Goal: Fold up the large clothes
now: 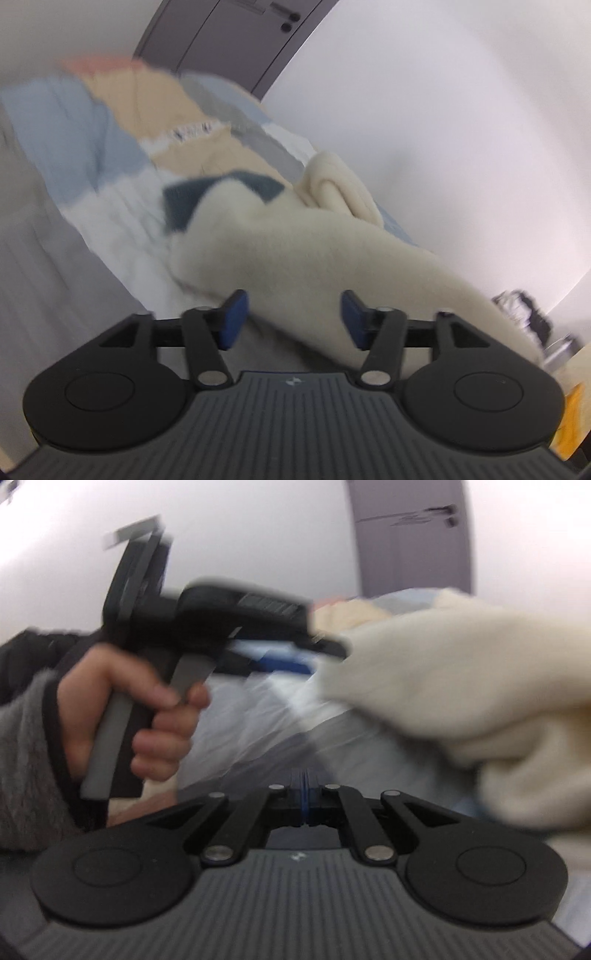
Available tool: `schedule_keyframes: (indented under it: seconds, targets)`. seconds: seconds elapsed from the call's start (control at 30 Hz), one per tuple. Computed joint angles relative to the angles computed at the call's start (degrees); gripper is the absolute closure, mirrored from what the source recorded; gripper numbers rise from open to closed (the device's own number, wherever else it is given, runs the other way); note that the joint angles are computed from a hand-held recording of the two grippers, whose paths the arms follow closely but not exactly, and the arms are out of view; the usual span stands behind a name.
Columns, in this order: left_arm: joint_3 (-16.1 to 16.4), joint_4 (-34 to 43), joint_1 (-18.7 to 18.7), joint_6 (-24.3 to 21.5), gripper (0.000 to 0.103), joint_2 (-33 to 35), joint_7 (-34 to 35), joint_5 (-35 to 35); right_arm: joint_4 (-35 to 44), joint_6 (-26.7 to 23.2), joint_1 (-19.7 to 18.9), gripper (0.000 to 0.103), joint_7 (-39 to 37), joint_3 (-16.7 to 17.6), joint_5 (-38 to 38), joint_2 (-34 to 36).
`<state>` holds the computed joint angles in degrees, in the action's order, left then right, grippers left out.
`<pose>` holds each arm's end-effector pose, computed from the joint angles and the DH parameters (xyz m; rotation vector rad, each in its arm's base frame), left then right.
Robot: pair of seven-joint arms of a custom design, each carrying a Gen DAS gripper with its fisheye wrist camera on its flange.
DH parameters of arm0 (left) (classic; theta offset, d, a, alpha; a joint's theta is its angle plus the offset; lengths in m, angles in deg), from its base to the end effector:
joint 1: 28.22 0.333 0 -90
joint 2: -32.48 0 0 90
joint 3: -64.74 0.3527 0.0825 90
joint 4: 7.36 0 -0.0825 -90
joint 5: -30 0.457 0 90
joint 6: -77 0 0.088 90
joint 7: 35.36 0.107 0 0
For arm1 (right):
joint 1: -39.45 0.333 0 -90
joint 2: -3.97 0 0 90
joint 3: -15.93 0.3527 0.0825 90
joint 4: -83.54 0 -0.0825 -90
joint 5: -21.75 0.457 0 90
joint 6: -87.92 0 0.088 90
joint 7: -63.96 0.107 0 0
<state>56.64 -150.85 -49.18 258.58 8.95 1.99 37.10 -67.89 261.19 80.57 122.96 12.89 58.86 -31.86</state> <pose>0.4359 -0.2627 0.5557 -2.0253 1.5505 -1.4898 0.3754 0.2339 0.5459 -1.8802 0.9992 -0.3654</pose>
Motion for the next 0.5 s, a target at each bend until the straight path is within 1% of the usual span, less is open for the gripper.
schedule_keyframes:
  seconds: [0.03,0.1,0.13,0.17,0.2,0.23,0.27,0.3,0.33,0.4,0.43,0.47,0.5]
  targets:
    - [2.4,0.1,-2.6,0.4,0.026,0.7,0.3,-1.2,-0.4,2.1,0.0,0.098,1.0,0.2,1.0,-0.6]
    - [5.1,0.1,-5.7,2.0,0.025,1.8,0.3,-3.1,-1.7,6.3,1.4,0.097,3.0,-1.6,3.2,-3.1]
    - [7.2,0.1,-7.9,2.9,0.024,2.3,0.4,-4.0,-2.3,8.9,3.0,0.097,3.4,-3.3,3.6,-4.3]
    - [9.6,0.1,-10.4,3.5,0.023,2.7,0.5,-4.8,-2.8,12.2,5.0,0.094,3.5,-5.2,3.6,-5.4]
    - [11.6,0.3,-12.6,4.1,0.022,3.3,0.4,-5.6,-3.3,14.8,5.2,0.081,4.2,-5.5,3.2,-6.2]
    - [14.1,0.4,-15.2,4.6,0.021,3.8,0.2,-6.3,-3.7,17.2,4.4,0.067,5.3,-5.0,3.0,-6.7]
    - [16.6,0.5,-17.7,5.2,0.021,4.2,-0.1,-6.9,-4.1,18.7,3.3,0.035,6.4,-4.3,2.8,-7.2]
    - [18.0,0.4,-19.1,5.3,0.021,4.3,-0.6,-7.2,-4.8,20.6,2.8,0.023,7.3,-4.1,2.5,-8.3]
    - [18.5,0.5,-19.6,5.1,0.020,4.5,-1.3,-7.4,-5.5,22.9,2.9,0.023,8.2,-4.5,1.9,-9.0]
    - [19.6,0.6,-20.6,4.7,0.019,5.0,-2.1,-8.0,-6.3,24.2,0.3,0.023,10.4,-3.5,2.0,-10.5]
    - [21.4,0.7,-22.4,4.5,0.019,5.2,-2.2,-8.5,-6.5,24.7,-1.6,0.023,11.9,-2.4,2.8,-10.7]
    - [24.5,0.6,-25.8,4.7,0.019,5.2,-1.9,-9.4,-6.5,24.2,-4.1,0.023,13.6,-0.7,4.1,-10.3]
    - [28.6,0.5,-30.1,5.2,0.019,5.0,-1.5,-10.2,-6.2,22.1,-7.2,0.023,15.4,1.1,5.9,-9.8]
